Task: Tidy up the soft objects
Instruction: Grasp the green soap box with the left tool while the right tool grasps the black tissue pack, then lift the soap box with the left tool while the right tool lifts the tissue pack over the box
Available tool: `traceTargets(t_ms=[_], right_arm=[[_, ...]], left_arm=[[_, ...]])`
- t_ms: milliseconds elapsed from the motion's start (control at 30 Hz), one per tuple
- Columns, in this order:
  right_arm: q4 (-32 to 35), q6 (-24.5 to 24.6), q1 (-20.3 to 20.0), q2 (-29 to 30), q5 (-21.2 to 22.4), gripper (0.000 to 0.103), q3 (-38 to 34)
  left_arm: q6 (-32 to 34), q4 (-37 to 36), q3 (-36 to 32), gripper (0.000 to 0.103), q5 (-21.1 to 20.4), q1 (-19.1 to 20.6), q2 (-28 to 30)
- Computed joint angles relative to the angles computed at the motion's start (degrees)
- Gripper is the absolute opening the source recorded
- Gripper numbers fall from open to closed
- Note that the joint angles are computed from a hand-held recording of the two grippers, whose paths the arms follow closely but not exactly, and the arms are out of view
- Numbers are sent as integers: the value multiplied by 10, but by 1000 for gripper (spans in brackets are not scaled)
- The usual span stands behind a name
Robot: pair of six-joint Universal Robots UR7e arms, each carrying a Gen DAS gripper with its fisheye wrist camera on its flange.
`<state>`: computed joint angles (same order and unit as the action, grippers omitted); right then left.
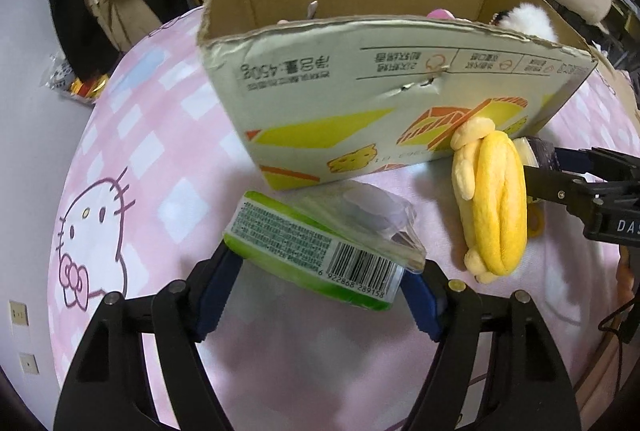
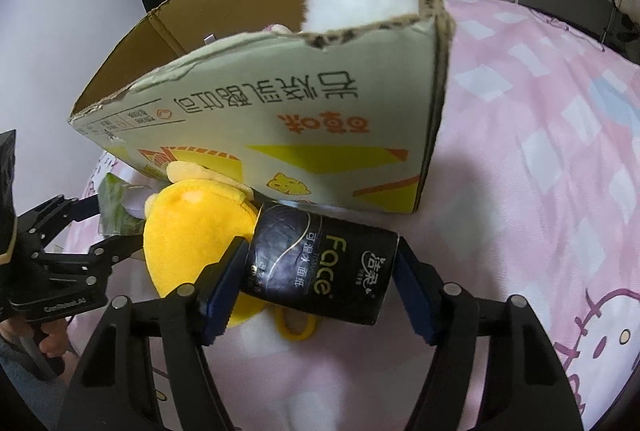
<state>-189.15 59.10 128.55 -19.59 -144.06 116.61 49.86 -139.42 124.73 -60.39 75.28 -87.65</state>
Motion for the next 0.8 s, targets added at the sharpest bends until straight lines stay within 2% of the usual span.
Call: traceTargets(t_ms=[167, 367, 700, 800], right_arm=[[26, 7, 5, -2, -11, 74, -8], [106, 54, 18, -17, -33, 74, -10], [179, 100, 71, -28, -98, 74, -21], [218, 114, 87, -26, -125, 74, -36]], left_arm=[[2, -36, 19, 74, 20, -2, -13], [-19, -36, 27, 74, 20, -3, -32], [-28, -33, 42, 73, 10, -3, -84], [-31, -70, 56, 73, 11, -9, -105]])
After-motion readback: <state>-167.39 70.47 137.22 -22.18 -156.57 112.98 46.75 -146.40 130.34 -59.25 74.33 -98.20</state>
